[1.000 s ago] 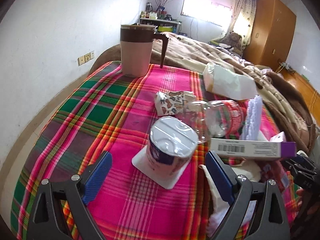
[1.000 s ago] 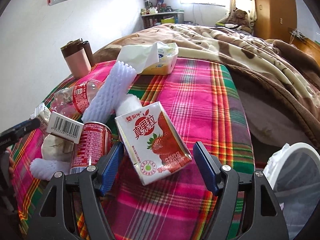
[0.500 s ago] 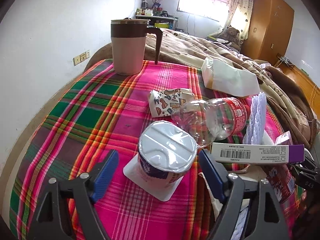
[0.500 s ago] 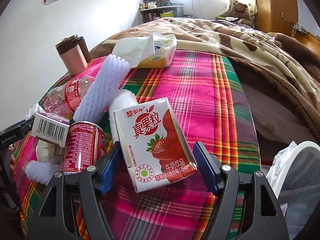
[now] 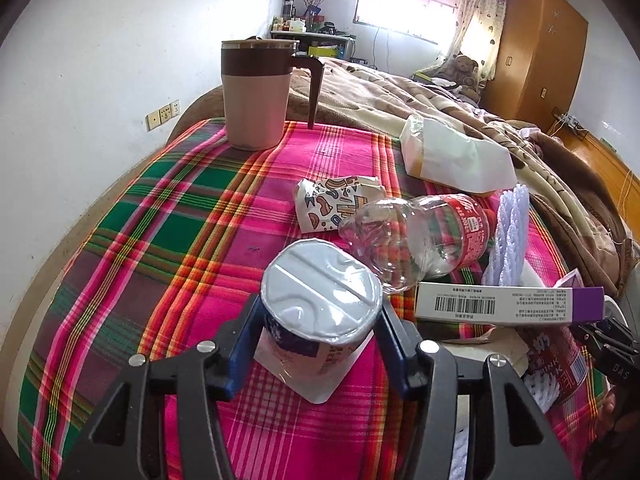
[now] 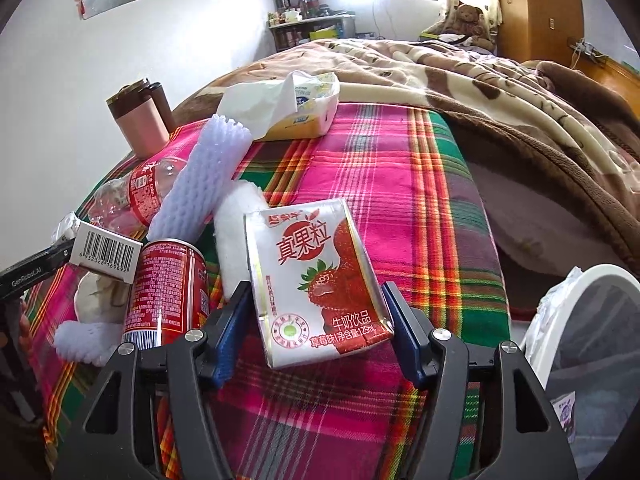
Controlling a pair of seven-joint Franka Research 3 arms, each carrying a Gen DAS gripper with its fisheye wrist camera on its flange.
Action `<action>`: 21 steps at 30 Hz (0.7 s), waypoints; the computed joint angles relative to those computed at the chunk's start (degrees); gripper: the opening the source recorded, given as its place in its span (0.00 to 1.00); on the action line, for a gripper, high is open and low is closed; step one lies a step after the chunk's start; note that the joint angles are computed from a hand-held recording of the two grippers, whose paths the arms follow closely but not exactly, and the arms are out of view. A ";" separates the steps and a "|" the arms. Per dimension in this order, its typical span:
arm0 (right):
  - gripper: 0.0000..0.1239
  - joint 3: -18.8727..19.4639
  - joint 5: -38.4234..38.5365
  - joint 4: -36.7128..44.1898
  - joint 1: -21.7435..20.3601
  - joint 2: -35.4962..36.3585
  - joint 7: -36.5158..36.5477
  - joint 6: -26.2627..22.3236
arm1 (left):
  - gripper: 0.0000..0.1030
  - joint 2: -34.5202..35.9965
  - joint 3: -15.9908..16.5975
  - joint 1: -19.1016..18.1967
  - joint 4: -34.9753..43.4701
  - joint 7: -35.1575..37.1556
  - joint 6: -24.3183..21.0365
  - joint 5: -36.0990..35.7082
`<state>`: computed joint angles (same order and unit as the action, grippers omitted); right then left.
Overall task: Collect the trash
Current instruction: 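Grasp the strawberry milk carton with the right tool while the left tool grasps the yogurt cup, then carry the carton to the wastebasket and release it from the right tool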
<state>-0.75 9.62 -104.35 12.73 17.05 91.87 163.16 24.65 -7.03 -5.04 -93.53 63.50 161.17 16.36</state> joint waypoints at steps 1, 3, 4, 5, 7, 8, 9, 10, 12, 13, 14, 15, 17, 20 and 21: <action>0.50 -0.10 -0.04 -0.25 0.09 -0.18 0.22 0.24 | 0.55 -0.26 0.15 -0.14 -0.27 -0.25 0.10 0.21; 0.46 -0.44 -0.43 -1.23 0.45 -0.86 0.89 1.30 | 0.55 -0.93 0.40 -0.40 -1.13 -0.60 0.71 0.86; 0.46 -0.41 -0.46 -1.23 0.41 -0.86 0.91 1.30 | 0.55 -1.32 0.54 -0.55 -1.63 -0.89 1.01 1.20; 0.46 -0.67 -0.95 -1.62 0.67 -1.14 1.32 1.68 | 0.55 -1.59 0.38 -0.45 -1.97 -0.84 1.19 1.17; 0.46 -0.88 -1.49 -2.34 0.91 -1.55 1.81 2.47 | 0.55 -2.34 0.35 -0.50 -2.96 -1.13 1.81 1.39; 0.46 -1.15 -1.99 -2.80 1.18 -1.82 2.38 2.93 | 0.55 -2.73 0.44 -0.63 -3.42 -1.32 2.05 1.69; 0.46 -1.23 -2.25 -3.10 1.26 -2.03 2.69 3.12 | 0.55 -3.16 0.52 -0.77 -3.94 -1.45 2.32 2.06; 0.46 -1.30 -2.54 -3.50 1.35 -2.32 2.99 3.45 | 0.55 -3.63 0.63 -0.96 -4.49 -1.71 2.58 2.47; 0.46 -1.47 -3.24 -4.46 1.57 -3.00 3.48 4.35 | 0.55 -4.52 0.23 -0.80 -5.56 -1.54 3.18 2.46; 0.46 -1.39 -3.32 -4.88 1.55 -3.32 3.59 4.74 | 0.55 -5.00 0.20 -0.92 -6.10 -1.74 3.55 2.61; 0.46 -1.16 -3.10 -5.21 1.37 -3.60 3.45 4.97 | 0.55 -5.37 0.15 -0.97 -6.51 -1.83 3.88 2.71; 0.46 -0.97 -2.84 -5.67 1.23 -3.97 3.40 5.40 | 0.55 -5.75 -0.10 -0.89 -6.96 -1.64 4.27 2.61; 0.46 -0.94 -2.83 -6.58 1.25 -4.67 3.67 6.27 | 0.55 -6.67 -0.36 -0.96 -7.95 -1.48 4.68 2.62; 0.46 -0.71 -2.56 -8.25 1.06 -6.04 3.53 7.37 | 0.55 -7.94 -0.49 -1.26 -9.39 -1.39 5.49 3.01; 0.46 -0.89 -2.92 -8.80 1.21 -6.52 3.87 7.57 | 0.55 -8.42 -0.72 -1.24 -9.92 -1.20 5.85 2.91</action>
